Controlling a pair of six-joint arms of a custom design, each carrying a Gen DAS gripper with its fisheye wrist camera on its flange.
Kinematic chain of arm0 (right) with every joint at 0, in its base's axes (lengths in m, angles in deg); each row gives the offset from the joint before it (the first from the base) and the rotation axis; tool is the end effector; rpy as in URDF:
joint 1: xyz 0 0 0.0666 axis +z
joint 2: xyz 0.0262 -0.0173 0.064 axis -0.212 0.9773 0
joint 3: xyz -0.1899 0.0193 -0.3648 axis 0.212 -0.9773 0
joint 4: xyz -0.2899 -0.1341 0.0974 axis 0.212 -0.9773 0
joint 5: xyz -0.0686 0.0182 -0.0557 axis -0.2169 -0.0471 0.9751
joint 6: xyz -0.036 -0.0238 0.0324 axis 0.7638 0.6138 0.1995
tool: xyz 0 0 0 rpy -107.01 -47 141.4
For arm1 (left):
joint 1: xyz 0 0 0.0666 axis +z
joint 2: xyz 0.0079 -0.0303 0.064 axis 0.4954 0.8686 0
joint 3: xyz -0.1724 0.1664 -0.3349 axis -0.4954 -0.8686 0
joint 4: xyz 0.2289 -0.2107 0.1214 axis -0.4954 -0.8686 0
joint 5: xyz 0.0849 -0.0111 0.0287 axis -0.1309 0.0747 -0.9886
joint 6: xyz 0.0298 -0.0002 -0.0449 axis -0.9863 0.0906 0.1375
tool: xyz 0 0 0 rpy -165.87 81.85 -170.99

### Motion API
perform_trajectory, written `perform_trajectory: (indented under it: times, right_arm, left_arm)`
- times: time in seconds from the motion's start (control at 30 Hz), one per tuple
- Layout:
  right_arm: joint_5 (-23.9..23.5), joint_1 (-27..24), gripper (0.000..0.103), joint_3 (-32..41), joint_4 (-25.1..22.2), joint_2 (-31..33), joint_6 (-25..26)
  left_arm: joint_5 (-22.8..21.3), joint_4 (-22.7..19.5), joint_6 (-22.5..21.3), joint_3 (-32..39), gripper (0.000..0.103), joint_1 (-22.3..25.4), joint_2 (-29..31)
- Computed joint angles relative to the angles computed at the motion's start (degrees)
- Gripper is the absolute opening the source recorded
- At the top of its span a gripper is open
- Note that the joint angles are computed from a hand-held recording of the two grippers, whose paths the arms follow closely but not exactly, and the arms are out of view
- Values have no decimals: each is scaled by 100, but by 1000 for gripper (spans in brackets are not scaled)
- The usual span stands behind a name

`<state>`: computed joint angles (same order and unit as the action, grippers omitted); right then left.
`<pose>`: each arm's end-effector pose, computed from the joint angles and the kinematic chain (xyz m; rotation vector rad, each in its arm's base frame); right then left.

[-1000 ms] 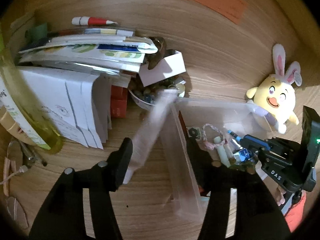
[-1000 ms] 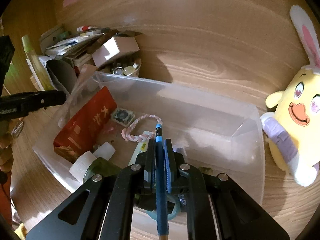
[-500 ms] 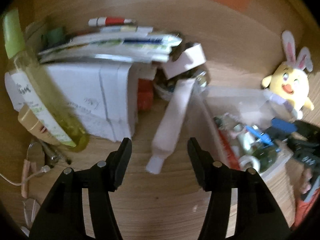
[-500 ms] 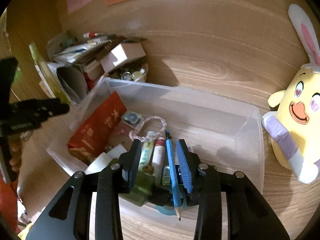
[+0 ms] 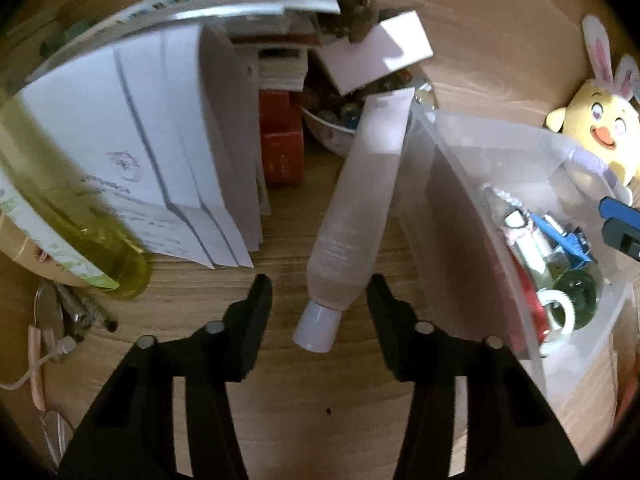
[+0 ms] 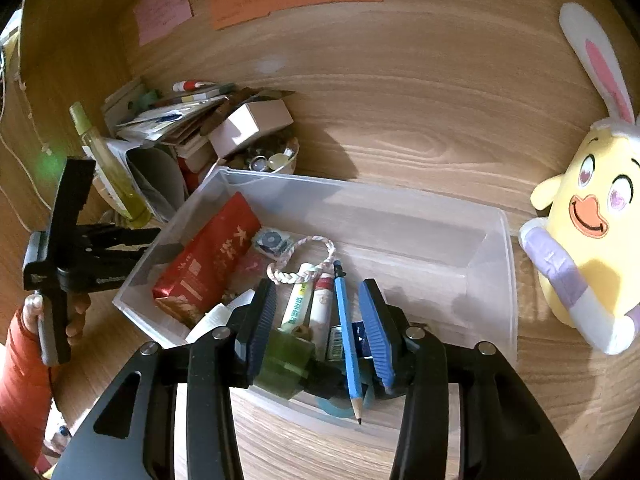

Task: Organize objects
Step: 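Lower the pencil into the box and open the right tool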

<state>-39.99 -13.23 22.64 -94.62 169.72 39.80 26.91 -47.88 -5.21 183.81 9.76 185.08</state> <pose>0.5213 -0.0010 0.5277 -0.1691 2.4003 0.2578 0.6074 -0.2226 0.4655 0.4577 2.5496 -0.1922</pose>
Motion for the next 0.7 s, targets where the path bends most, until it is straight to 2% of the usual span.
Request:
perform_trajectory:
  times: [0.07, 0.23, 0.67, 0.7]
  right_arm:
    - [8, -5, 40, -1, -5, 17, -8]
    - [29, 5, 40, -40, 3, 46, -8]
    - [83, -10, 40, -121, 108, -108, 67]
    - [68, -17, 44, -123, 108, -133, 68]
  left_arm:
    - [9, -67, 24, 76, 35, 15, 72]
    - [-38, 391, 113, -407, 25, 53, -169]
    - [-257, 1607, -70, -2174, 25, -13, -1414]
    - [-246, 1663, -83, -2279, 25, -8, -1511]
